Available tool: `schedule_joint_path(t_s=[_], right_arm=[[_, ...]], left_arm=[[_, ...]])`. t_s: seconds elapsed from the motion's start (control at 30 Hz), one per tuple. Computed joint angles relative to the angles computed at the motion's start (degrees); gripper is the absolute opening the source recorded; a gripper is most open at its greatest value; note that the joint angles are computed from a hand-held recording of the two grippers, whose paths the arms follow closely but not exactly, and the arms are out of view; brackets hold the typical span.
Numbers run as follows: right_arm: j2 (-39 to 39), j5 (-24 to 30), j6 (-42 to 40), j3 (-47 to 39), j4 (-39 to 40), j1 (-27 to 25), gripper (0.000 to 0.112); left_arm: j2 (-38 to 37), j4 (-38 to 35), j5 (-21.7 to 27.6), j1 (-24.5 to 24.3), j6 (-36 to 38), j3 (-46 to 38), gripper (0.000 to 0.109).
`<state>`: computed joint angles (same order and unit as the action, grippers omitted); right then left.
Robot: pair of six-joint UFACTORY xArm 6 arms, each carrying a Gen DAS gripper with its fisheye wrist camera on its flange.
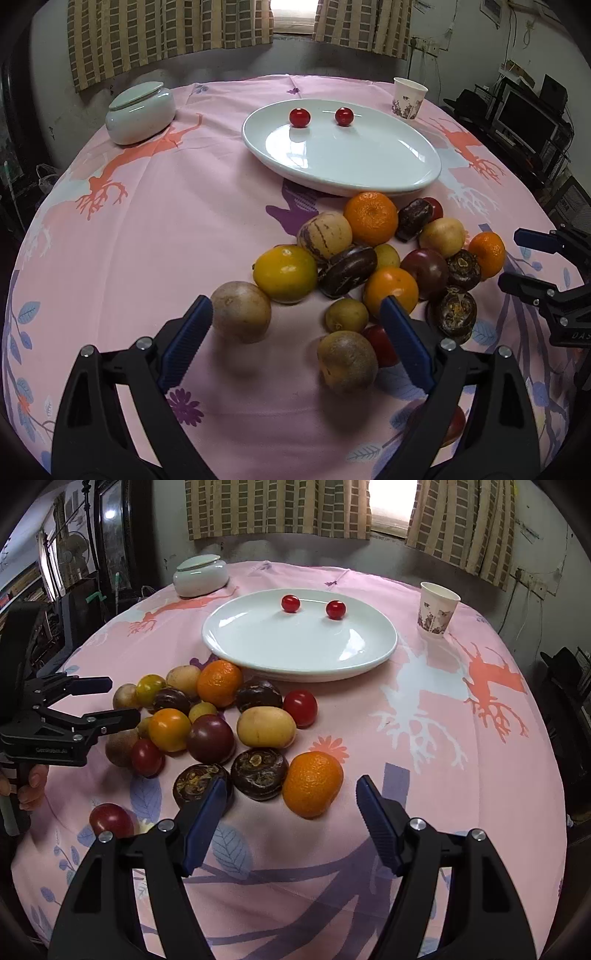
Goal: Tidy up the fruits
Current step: 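Move both open tools back over the fruit pile, then grasp a mandarin orange with the right tool while the left tool grasps a brown round fruit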
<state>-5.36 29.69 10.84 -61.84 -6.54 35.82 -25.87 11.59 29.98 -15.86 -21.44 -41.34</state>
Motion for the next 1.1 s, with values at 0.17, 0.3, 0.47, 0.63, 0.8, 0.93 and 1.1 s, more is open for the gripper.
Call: schedule_joint_path(t_s=[0.17,0.3,0.47,0.63,0.8,0.93,1.1], right_arm=[[1.31,1.25,2.11,-0.77,-1.07,-0.92,0.073],[2.96,0.86,4.51,-1.41,-0.07,-2.08,0.073],[3.88,-2.31,11.38,-0.67,-0.33,-3.22,0.073],[4.35,-3.13,15.39,-0.63,-4.0,-3.17,0.073],[4.2,2.69,19.35,-2.7,-14.93,-1.22,0.072],[4.71,0.16,21.01,-1.88,-17.14,-1.33,0.072],[6.16,-4.35,18.56,-1.09,-10.18,-3.0,0.072]], left_arm=[[-0.67,0.46,0.21,0.06,0.06,0.08,0.096],[-1.14,-0.64,0.3,1.5,-0.34,0.12,0.097],[-0.52,-2.99,0.9,2.6,0.44,-0.24,0.097],[-0.52,-1.68,1.39,2.1,0.27,-0.4,0.097],[-1.47,1.11,2.38,1.9,0.73,-0.21,0.098],[-1.36,0.1,2.3,1.82,1.58,-0.08,0.098],[-1.04,1.0,2.73,1.56,1.03,-0.2,0.098]])
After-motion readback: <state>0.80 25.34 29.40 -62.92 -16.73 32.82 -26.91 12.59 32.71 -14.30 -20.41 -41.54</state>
